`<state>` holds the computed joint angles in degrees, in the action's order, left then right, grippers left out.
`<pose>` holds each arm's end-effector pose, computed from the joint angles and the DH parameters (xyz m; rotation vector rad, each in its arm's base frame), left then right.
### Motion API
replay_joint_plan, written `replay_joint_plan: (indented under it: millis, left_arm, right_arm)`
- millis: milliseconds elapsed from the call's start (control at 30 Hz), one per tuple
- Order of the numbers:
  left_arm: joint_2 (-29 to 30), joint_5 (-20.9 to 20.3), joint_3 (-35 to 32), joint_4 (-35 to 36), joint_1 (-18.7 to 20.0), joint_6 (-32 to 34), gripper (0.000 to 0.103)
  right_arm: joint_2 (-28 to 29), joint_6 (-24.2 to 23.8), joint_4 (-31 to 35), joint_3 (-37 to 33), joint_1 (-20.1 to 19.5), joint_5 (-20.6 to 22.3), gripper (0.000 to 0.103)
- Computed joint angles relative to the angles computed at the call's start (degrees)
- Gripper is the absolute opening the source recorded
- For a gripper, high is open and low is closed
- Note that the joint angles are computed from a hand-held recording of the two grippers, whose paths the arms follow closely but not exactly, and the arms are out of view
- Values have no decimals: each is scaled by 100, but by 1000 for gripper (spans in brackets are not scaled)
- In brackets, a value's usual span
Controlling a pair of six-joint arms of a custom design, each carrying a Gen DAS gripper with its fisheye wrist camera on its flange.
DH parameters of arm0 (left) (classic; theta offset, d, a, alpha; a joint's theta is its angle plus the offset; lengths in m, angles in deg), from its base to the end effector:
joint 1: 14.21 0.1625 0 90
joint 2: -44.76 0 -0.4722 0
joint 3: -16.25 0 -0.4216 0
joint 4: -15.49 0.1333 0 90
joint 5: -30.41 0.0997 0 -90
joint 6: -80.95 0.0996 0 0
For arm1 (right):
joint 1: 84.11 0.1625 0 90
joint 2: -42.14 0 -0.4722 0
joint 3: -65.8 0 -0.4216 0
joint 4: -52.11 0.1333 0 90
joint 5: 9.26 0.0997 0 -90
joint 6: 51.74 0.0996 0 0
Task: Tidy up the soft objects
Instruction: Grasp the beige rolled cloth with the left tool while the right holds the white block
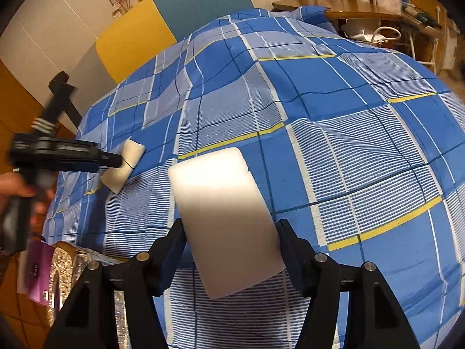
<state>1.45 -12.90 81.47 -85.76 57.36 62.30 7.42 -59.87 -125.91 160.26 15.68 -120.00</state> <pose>-0.0640 -0.8431 0.2435 0.0886 2.3115 -0.1127 0.2212 -0.7052 0.0325 0.2985 -2.6950 0.6895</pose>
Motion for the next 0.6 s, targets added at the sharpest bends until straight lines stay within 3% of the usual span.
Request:
replay_joint_plan:
  millis: [300, 500, 533, 600]
  left_arm:
    - [356, 544, -210, -125, 152, 298, 82]
    - [349, 452, -180, -410, 248, 256, 56]
    - [341, 486, -159, -416, 254, 253, 46]
    - [315, 509, -111, -488, 273, 319, 46]
  right_arm:
    - [-71, 9, 65, 58, 30, 291, 64]
    - [-91, 16, 117, 70, 31, 344, 64]
    - [-92, 30, 123, 73, 31, 349, 64]
    - [-94, 38, 146, 70, 26, 363, 64]
